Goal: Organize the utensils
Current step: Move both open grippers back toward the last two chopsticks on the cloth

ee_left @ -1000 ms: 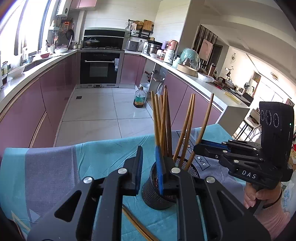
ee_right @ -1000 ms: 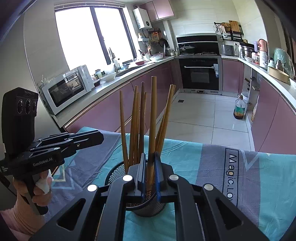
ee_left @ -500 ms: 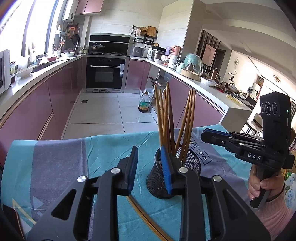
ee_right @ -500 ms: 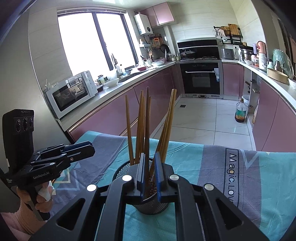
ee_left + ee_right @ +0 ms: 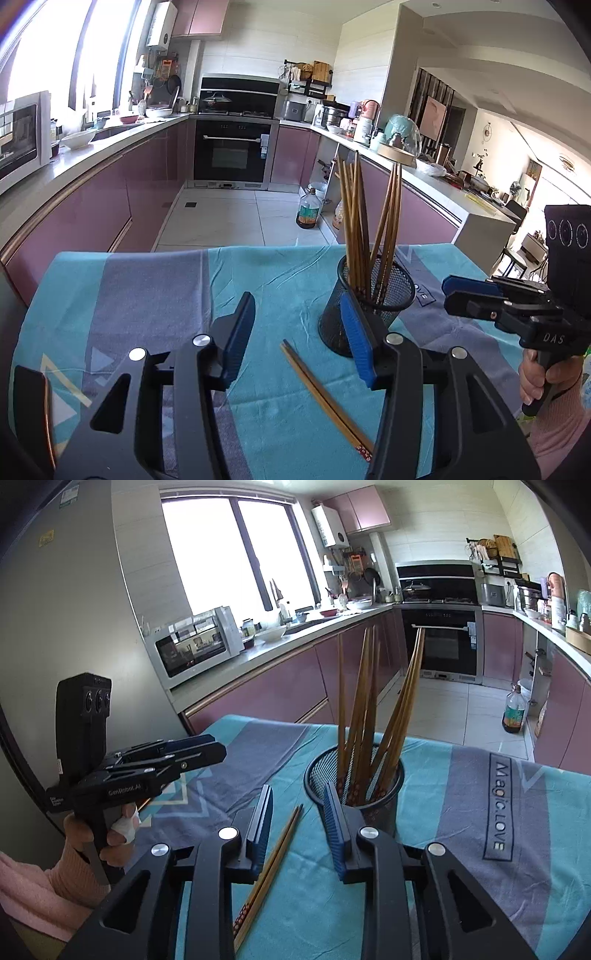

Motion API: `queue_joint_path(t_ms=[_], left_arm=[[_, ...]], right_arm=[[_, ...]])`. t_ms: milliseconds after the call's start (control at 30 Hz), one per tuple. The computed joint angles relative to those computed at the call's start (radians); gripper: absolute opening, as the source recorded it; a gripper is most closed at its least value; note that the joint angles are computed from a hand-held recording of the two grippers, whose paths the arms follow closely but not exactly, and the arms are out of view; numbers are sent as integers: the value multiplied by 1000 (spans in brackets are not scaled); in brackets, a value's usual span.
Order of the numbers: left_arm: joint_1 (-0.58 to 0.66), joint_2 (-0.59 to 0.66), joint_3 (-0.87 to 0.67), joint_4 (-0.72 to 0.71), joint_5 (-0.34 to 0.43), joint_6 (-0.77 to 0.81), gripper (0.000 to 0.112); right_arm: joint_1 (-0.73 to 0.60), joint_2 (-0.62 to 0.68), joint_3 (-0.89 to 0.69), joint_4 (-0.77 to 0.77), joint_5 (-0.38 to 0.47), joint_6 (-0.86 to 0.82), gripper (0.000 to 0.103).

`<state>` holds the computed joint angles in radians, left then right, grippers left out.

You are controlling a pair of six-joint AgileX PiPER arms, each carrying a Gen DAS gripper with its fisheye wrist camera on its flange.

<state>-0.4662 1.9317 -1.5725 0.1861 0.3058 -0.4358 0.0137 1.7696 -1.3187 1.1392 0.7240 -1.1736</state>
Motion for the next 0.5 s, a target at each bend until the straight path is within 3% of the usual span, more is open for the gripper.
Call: queue_joint_path(t_ms=[267,500], left_arm=[[13,-63,229,89,-83,-160,56],[-2,-65,308,235,-105,-331,56]], right_arm=[[63,86,32,-82,5,84,27],[96,100,76,-73,-19,92,27]])
